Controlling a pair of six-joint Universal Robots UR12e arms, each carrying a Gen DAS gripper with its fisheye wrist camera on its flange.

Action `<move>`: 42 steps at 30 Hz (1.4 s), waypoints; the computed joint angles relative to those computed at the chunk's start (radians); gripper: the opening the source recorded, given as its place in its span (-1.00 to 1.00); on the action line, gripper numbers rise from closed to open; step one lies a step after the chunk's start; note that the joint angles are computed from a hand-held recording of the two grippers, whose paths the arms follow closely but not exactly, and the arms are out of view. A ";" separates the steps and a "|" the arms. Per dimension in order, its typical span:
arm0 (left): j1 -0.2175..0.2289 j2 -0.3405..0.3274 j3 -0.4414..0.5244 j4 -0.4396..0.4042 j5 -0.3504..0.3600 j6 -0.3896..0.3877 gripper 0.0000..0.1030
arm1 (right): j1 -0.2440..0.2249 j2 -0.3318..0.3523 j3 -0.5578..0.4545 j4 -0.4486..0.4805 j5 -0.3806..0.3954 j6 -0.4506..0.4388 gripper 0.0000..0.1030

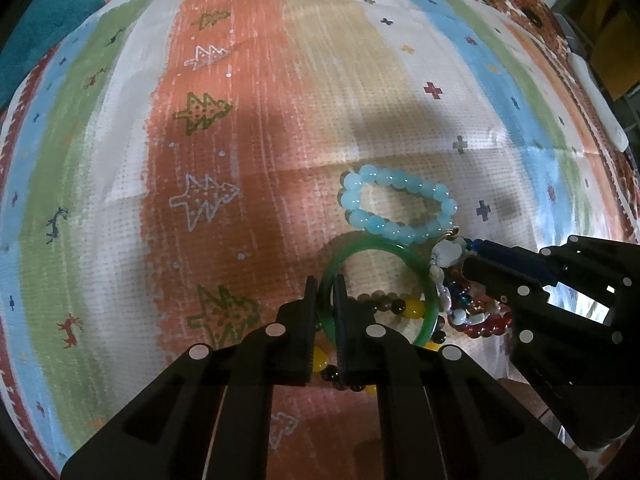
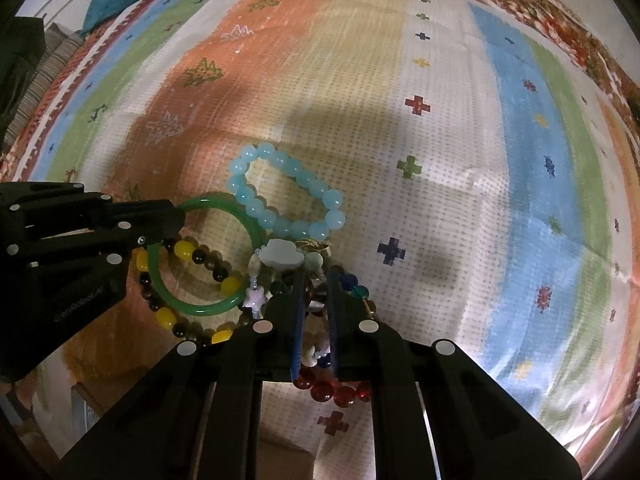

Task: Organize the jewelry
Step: 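Lift the green bangle with the left gripper away from the pile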

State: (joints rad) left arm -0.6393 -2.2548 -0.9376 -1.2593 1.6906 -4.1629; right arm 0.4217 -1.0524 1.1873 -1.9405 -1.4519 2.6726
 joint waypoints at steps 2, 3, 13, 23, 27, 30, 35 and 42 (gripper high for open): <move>-0.002 0.003 -0.001 -0.001 0.007 0.001 -0.86 | -0.001 -0.004 0.003 -0.005 0.004 0.001 -0.78; -0.003 0.005 -0.002 -0.002 0.013 -0.001 -0.86 | -0.001 -0.006 0.003 -0.005 0.005 0.001 -0.78; -0.013 0.017 0.007 -0.041 0.067 -0.020 -0.85 | -0.009 -0.027 0.022 -0.016 0.014 0.005 -0.78; -0.032 0.014 0.037 -0.104 0.116 -0.035 -0.85 | -0.019 -0.062 0.059 -0.039 0.016 0.025 -0.78; -0.042 0.002 0.070 -0.144 0.142 -0.026 -0.85 | -0.024 -0.081 0.078 -0.052 0.018 0.029 -0.78; -0.049 0.003 0.078 -0.153 0.155 -0.033 -0.85 | -0.028 -0.092 0.089 -0.066 0.016 0.041 -0.78; -0.066 0.002 0.106 -0.152 0.195 -0.039 -0.85 | -0.036 -0.112 0.111 -0.096 0.015 0.071 -0.78; -0.088 0.003 0.131 -0.163 0.241 -0.066 -0.84 | -0.041 -0.144 0.151 -0.151 0.009 0.112 -0.78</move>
State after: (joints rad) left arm -0.7275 -2.2521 -0.8062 -1.4225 1.9319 -4.2290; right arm 0.3804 -1.1968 1.3386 -2.0919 -1.4429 2.7846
